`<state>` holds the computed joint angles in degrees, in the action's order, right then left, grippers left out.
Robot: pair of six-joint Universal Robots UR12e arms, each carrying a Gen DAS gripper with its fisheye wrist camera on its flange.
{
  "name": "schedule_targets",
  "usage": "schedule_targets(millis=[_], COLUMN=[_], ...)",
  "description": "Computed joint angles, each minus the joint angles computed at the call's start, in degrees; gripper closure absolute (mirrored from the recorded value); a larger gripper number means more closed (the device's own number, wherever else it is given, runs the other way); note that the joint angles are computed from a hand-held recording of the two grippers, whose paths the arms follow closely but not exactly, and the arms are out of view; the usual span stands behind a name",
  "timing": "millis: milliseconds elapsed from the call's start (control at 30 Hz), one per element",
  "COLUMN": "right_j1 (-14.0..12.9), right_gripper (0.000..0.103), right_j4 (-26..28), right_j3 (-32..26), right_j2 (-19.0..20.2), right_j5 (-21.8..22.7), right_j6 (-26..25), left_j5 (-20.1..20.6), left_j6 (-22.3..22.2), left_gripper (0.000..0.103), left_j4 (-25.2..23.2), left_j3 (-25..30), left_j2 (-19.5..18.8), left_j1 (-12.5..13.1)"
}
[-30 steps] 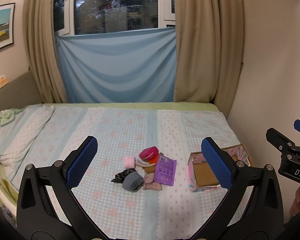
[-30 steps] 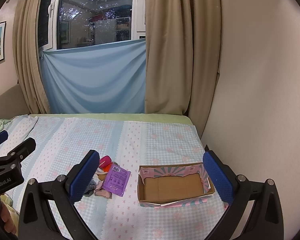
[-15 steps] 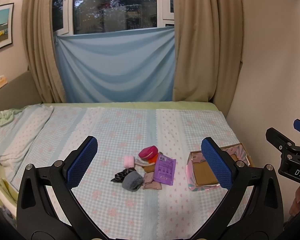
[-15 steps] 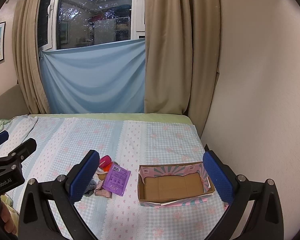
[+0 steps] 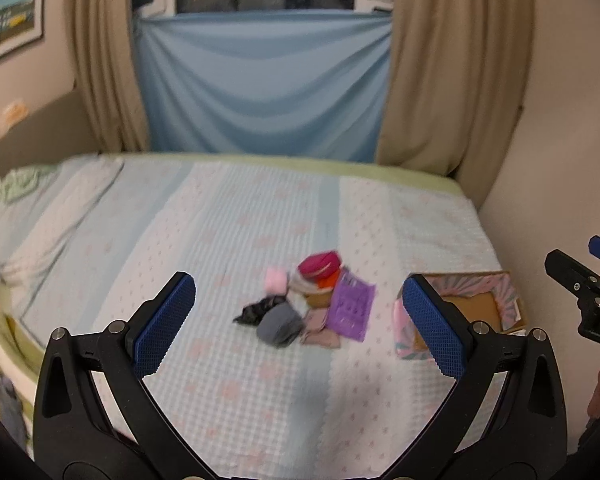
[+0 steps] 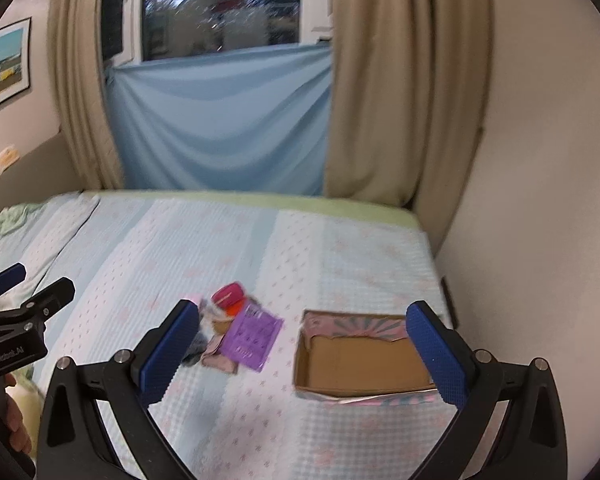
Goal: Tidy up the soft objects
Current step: 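Grasp the grey fuzzy sock with the left tool while the right tool grasps the magenta pouch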
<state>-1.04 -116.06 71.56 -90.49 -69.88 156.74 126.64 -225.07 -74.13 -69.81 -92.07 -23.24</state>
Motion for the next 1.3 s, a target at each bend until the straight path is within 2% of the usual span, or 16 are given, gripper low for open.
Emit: schedule_targets(millis=[100, 267, 400, 633, 800, 967, 1133, 1233, 1300], right_j1=[1.07, 3.61, 6.19, 10.15, 12.63, 14.62, 16.27, 17.0, 17.49], right_gripper=[0.0, 0.0, 0.0, 0.0, 0.0, 0.0, 0.0, 0.0, 0.001], right_j4=[2.82, 4.97, 4.14, 1.41, 2.67, 5.95, 9.97, 11.83, 12.59], right_j3=[-0.31, -0.55, -0.68, -2.88, -5.68, -8.58, -11.74, -13.2, -13.93], right_j2=[1.22, 3.8, 6.86, 13.71, 19.06, 23.88, 28.28, 30.26, 31.36], right_j5=[0.09, -0.43, -1.49, -2.63, -4.33, -6.0, -8.13, -8.54, -9.22], right_j6=[-1.18, 0.19, 1.35, 0.1, -5.52, -13.86, -21.72, -25.58, -27.2], left_j5=[-4.07, -11.61, -17.7, -26.59, -30.01, -32.07, -33.36, -33.31, -33.02], left_j6=[-1.23, -0.21, -0.17, -4.88, -9.15, -14.22, -19.43, -21.79, -22.72], left_gripper=[0.001, 0.001, 0.001, 0.001, 0.001, 0.001, 0.003, 0.003, 0.01], left_j4=[0.73, 3.07, 6.89, 11.68, 14.14, 16.65, 18.66, 18.17, 18.18], left_j3=[-3.52, -9.12, -14.13, -20.57, -23.16, -24.56, -25.5, -25.49, -25.53], left_j2=[1.64, 3.17, 3.48, 2.01, -0.11, -2.33, -4.19, -5.15, -5.55], left_j1=[2.21, 6.91, 10.92, 15.57, 17.05, 18.0, 18.78, 19.03, 19.17])
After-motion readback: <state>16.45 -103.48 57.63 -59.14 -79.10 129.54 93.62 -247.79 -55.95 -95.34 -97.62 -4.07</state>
